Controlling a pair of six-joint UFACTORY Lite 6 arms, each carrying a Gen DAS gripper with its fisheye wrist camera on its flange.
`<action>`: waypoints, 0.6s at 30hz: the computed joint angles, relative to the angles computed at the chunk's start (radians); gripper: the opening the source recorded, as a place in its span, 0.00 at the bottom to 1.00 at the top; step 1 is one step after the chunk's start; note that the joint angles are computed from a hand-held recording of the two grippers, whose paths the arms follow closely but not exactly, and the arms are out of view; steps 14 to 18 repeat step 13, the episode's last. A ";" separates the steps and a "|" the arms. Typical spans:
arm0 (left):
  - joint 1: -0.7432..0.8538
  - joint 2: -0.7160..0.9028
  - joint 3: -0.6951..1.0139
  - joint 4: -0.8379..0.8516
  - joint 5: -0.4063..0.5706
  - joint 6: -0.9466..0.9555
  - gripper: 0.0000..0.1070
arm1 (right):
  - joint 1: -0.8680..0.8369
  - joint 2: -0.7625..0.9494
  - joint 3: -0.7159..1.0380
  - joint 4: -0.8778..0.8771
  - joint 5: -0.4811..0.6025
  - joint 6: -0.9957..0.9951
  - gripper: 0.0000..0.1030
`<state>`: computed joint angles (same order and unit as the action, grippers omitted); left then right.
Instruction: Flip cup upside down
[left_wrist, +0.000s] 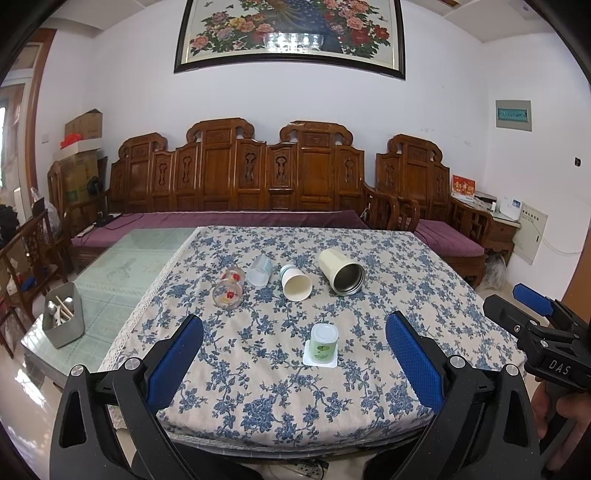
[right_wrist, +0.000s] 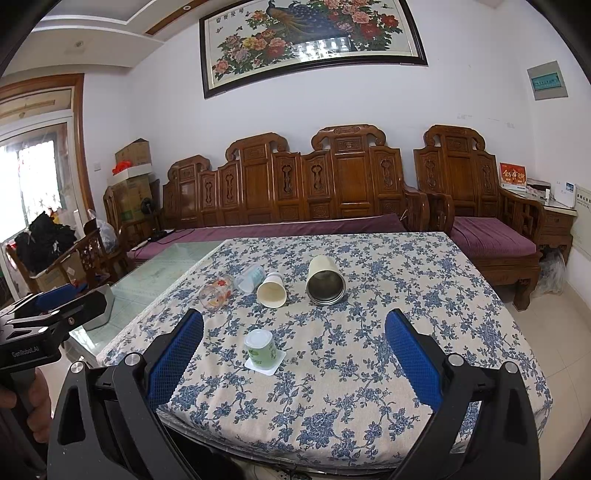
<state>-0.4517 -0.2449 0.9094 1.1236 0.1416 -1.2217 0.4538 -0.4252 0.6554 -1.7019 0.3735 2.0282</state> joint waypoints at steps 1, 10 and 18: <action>0.000 0.000 0.000 0.000 0.000 0.000 0.89 | 0.004 0.003 0.001 -0.001 0.004 0.004 0.97; 0.001 -0.004 -0.002 0.002 0.001 -0.004 0.89 | -0.002 -0.001 -0.001 -0.001 -0.002 0.001 0.97; -0.001 -0.001 0.005 -0.021 0.004 0.015 0.89 | -0.002 -0.001 -0.001 -0.003 -0.002 0.002 0.97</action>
